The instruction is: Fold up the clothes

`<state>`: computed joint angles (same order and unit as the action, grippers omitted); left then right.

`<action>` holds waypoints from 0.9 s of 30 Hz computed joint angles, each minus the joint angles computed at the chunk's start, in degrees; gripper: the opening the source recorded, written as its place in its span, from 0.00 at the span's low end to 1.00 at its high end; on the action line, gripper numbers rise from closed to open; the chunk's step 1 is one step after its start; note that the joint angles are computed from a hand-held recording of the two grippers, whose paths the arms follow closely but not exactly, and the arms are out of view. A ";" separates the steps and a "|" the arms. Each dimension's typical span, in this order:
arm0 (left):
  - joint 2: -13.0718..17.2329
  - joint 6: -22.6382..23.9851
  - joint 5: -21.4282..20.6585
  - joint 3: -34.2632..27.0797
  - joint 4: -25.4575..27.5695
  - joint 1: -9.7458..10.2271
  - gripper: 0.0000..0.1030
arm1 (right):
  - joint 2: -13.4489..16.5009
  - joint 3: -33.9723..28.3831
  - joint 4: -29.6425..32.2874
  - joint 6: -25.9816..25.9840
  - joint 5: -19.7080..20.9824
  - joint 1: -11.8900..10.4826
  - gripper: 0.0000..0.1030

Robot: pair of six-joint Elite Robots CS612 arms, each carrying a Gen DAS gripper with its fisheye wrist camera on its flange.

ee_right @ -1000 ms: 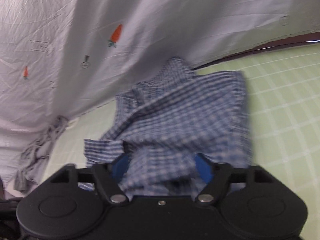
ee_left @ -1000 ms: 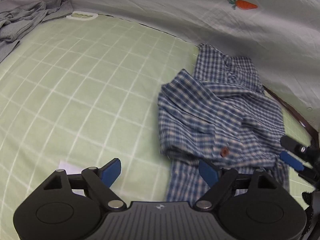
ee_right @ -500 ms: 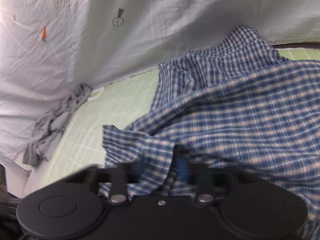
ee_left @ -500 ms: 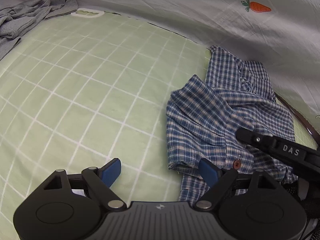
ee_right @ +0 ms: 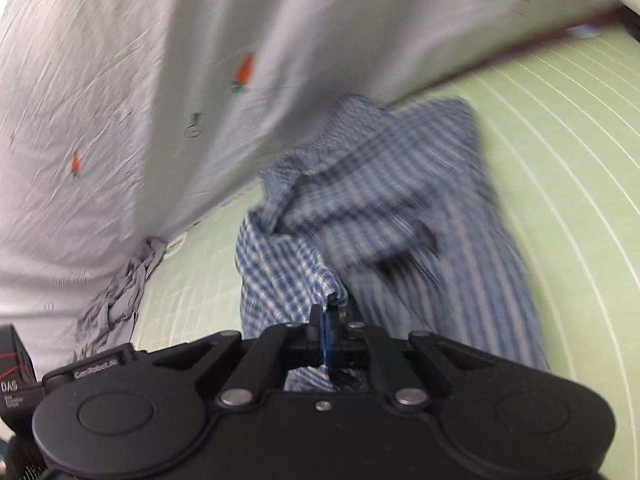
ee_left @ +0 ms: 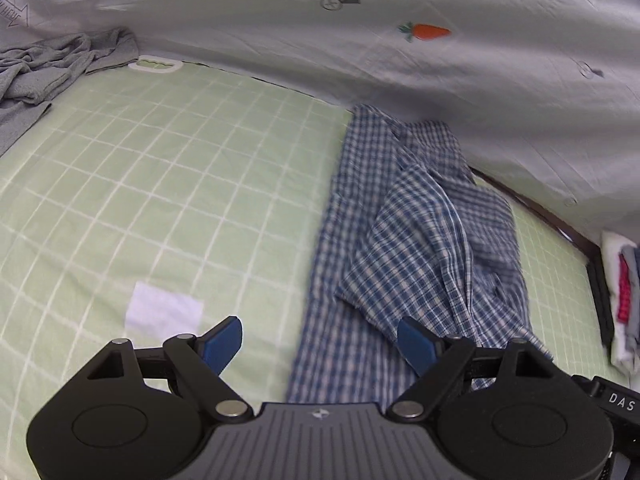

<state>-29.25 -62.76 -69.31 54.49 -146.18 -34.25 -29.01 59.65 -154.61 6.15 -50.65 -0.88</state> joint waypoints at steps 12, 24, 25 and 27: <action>-4.03 1.71 -3.46 8.84 -3.61 -3.78 0.83 | -9.18 19.01 -2.89 6.92 -1.15 -3.51 0.01; -5.94 0.20 -4.91 12.68 -3.38 -5.30 0.83 | -8.08 25.72 -17.95 32.56 17.20 -7.58 0.01; -6.10 -0.02 -5.00 13.00 -3.32 -5.41 0.83 | -7.15 25.69 -21.63 38.12 19.20 -7.97 0.01; -6.29 -0.56 -5.23 13.51 -3.09 -5.57 0.83 | -5.99 26.01 -24.81 47.33 20.10 -8.45 0.00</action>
